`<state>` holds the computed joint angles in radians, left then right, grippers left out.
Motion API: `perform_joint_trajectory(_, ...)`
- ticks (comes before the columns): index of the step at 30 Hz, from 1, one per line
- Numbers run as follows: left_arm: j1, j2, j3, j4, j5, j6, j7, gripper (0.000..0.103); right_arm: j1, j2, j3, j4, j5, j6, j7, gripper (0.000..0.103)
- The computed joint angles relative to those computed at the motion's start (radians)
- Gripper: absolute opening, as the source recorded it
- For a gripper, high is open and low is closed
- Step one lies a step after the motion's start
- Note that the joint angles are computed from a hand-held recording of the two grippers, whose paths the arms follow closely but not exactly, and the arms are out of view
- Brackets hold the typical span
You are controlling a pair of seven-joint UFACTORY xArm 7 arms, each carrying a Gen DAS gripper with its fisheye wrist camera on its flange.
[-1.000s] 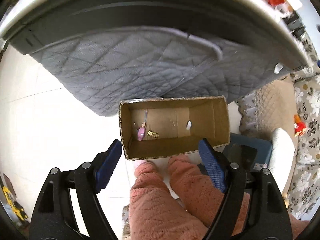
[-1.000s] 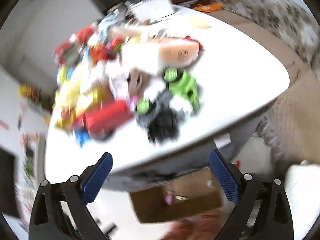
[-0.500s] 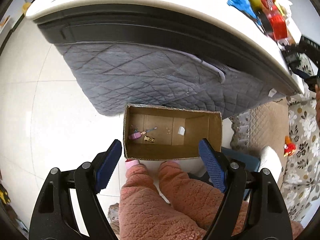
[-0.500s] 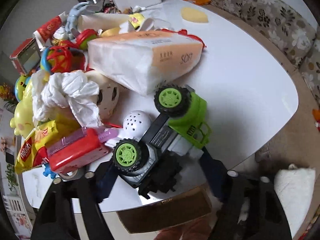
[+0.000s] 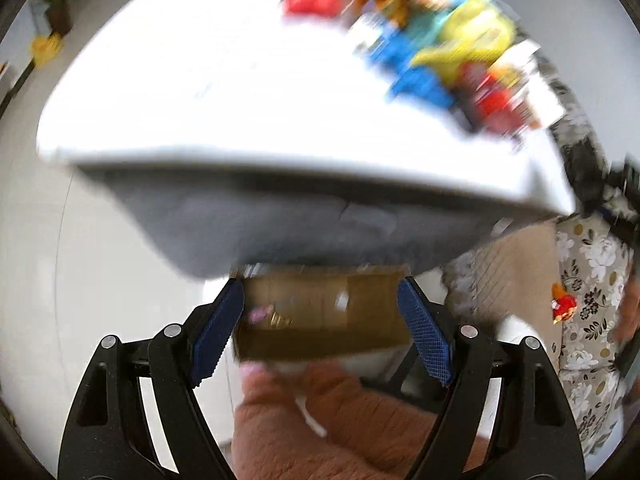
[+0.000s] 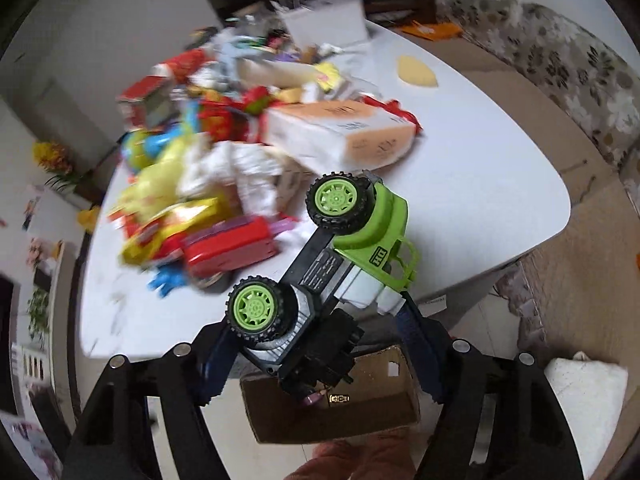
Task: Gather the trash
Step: 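Grasp the green toy truck with the right gripper while the left gripper grasps a yellow-green toy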
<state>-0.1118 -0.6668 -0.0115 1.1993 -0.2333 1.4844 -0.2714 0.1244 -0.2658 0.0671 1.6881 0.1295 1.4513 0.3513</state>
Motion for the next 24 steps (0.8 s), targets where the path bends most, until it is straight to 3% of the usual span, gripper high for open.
perform_joint_trajectory(7,-0.046,0.256,-0.029,0.239,-0.001,-0.178,0.111,0.078,0.008,-0.103,-0.017,-0.049,0.075,0.044,0.009,0.072)
perform_joint_trajectory(10,-0.058,0.381,-0.032,0.381,-0.021,-0.206,0.135,0.078,0.003,-0.145,-0.019,-0.083,0.084,0.043,0.036,0.072)
perform_joint_trajectory(13,-0.063,0.526,-0.065,0.567,0.049,-0.203,0.161,0.077,0.0,-0.164,-0.028,-0.106,0.098,0.031,0.049,0.072)
perform_joint_trajectory(17,-0.114,0.754,-0.124,0.866,0.306,-0.034,0.258,0.077,-0.004,-0.192,-0.034,-0.13,0.104,0.018,0.066,0.072)
perform_joint_trajectory(21,-0.171,0.909,-0.113,1.082,0.358,0.088,0.417,0.077,-0.006,-0.214,-0.042,-0.153,0.113,0.004,0.079,0.073)
perform_joint_trajectory(24,-0.234,1.051,-0.086,1.292,0.404,0.239,0.504,0.07,-0.009,-0.222,-0.045,-0.166,0.117,-0.001,0.09,0.073)
